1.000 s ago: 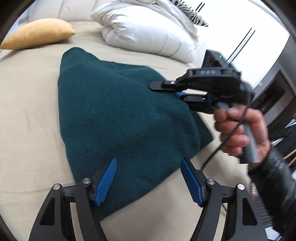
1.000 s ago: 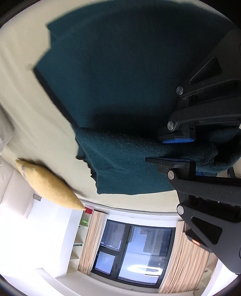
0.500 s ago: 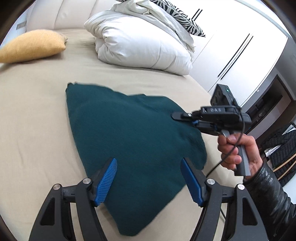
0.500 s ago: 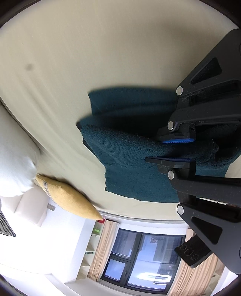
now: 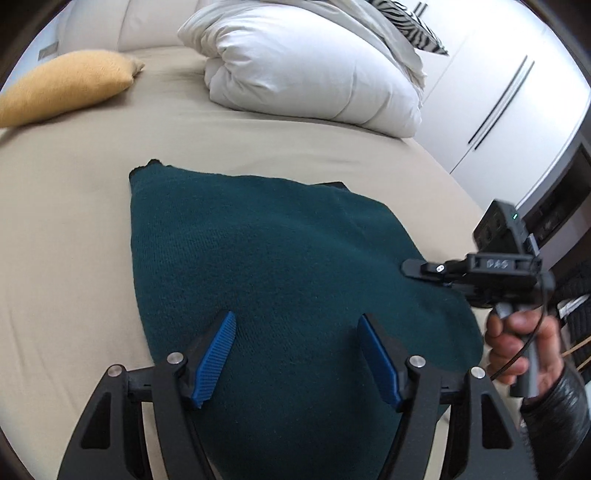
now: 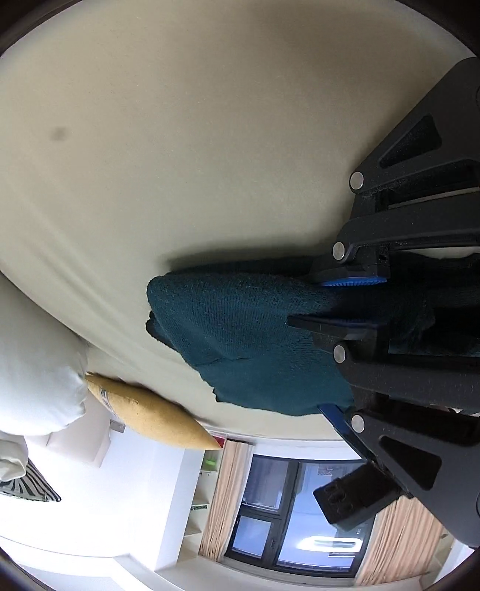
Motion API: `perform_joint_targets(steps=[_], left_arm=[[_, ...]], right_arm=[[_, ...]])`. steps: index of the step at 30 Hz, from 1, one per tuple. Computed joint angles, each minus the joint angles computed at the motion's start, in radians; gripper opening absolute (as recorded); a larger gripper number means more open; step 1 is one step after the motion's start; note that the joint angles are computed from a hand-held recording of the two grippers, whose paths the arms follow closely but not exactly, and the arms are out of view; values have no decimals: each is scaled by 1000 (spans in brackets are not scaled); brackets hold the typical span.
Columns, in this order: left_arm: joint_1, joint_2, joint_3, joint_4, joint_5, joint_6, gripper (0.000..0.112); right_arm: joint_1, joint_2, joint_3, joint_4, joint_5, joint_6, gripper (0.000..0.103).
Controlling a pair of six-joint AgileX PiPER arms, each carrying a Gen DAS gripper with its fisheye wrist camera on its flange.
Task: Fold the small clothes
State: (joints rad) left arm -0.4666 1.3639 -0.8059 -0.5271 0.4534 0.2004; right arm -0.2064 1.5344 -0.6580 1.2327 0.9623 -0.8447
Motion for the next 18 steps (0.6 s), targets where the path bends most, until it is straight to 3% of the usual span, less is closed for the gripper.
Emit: perform_joint_targets(steps=[2, 11, 15, 18], left_arm=[[-4, 5, -3, 22, -1, -9, 71], [-45, -8, 13, 147, -21, -112, 70], [-48, -8, 15, 162, -21, -115, 70], [-61, -2, 14, 222, -25, -163, 70]], right_arm=[[-16, -70, 1, -80, 2, 94, 21], [-3, -467, 146, -187, 78, 295, 22], [22, -570, 190, -293, 30, 411, 22], [4, -528, 214, -223, 47, 327, 22]])
